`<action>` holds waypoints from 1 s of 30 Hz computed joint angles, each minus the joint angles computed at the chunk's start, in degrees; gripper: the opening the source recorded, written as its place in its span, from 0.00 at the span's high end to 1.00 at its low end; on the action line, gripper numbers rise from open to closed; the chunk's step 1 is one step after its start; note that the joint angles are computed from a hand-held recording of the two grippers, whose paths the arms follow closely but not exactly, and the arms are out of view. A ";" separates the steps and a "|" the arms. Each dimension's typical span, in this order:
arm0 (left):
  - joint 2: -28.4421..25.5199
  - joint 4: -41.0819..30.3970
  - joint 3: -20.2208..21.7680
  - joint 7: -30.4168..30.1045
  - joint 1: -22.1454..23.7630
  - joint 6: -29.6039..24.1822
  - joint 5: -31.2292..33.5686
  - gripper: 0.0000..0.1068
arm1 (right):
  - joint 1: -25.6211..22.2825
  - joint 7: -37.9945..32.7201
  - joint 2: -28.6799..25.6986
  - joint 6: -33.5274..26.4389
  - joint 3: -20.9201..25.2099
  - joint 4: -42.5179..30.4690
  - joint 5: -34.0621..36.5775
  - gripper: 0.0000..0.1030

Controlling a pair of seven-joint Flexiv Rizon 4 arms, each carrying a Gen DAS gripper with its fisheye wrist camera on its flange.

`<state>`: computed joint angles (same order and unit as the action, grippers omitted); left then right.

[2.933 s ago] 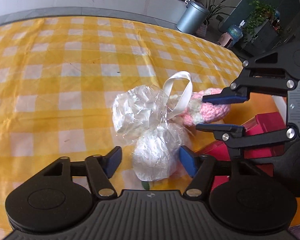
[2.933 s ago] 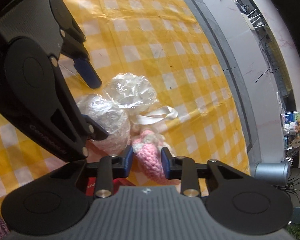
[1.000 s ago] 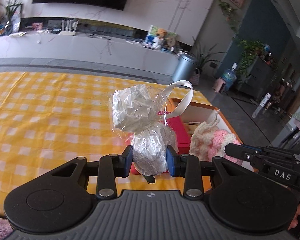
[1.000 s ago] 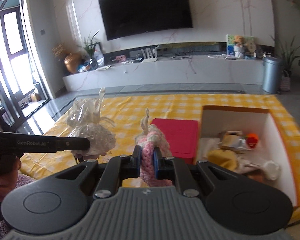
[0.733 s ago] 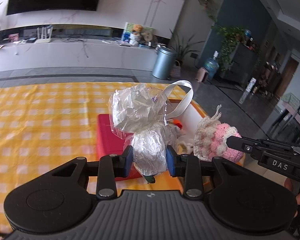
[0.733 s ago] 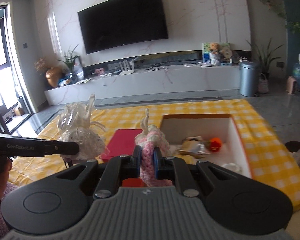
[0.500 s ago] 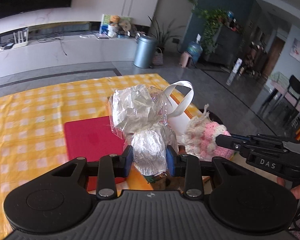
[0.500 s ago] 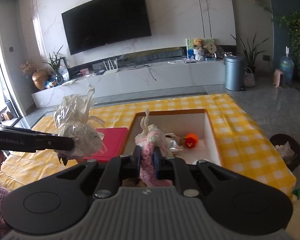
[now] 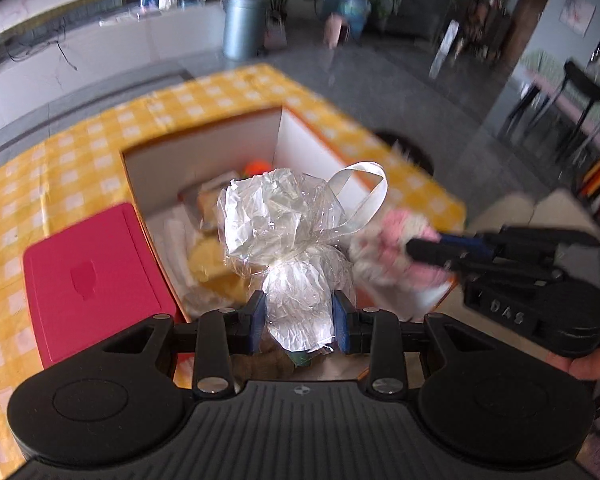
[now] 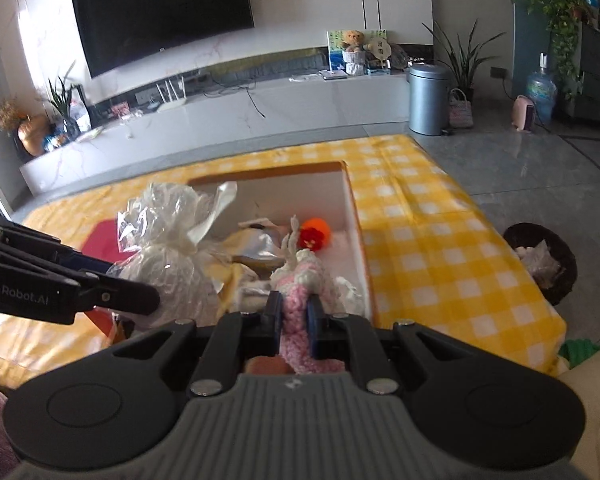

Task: Organize soft objects
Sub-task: 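Carry the plastic bundle and pink toy with both grippers over the orange box, then open both grippers to release the bundle and pink toy into the box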

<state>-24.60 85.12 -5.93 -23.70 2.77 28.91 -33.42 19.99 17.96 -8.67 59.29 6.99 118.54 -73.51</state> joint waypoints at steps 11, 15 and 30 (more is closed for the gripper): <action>-1.48 -1.89 1.94 -3.90 -3.33 0.45 12.38 0.63 | 0.78 -5.51 -2.64 1.80 -0.67 0.64 7.28 0.83; -2.48 -3.70 2.43 -6.79 -4.65 -0.17 15.75 0.61 | 1.16 -5.07 -1.90 0.96 -0.65 1.17 7.85 0.79; -0.61 -3.57 1.57 -6.77 -2.95 -0.98 13.86 0.25 | 1.29 -3.66 0.89 -2.51 0.54 1.16 5.16 0.50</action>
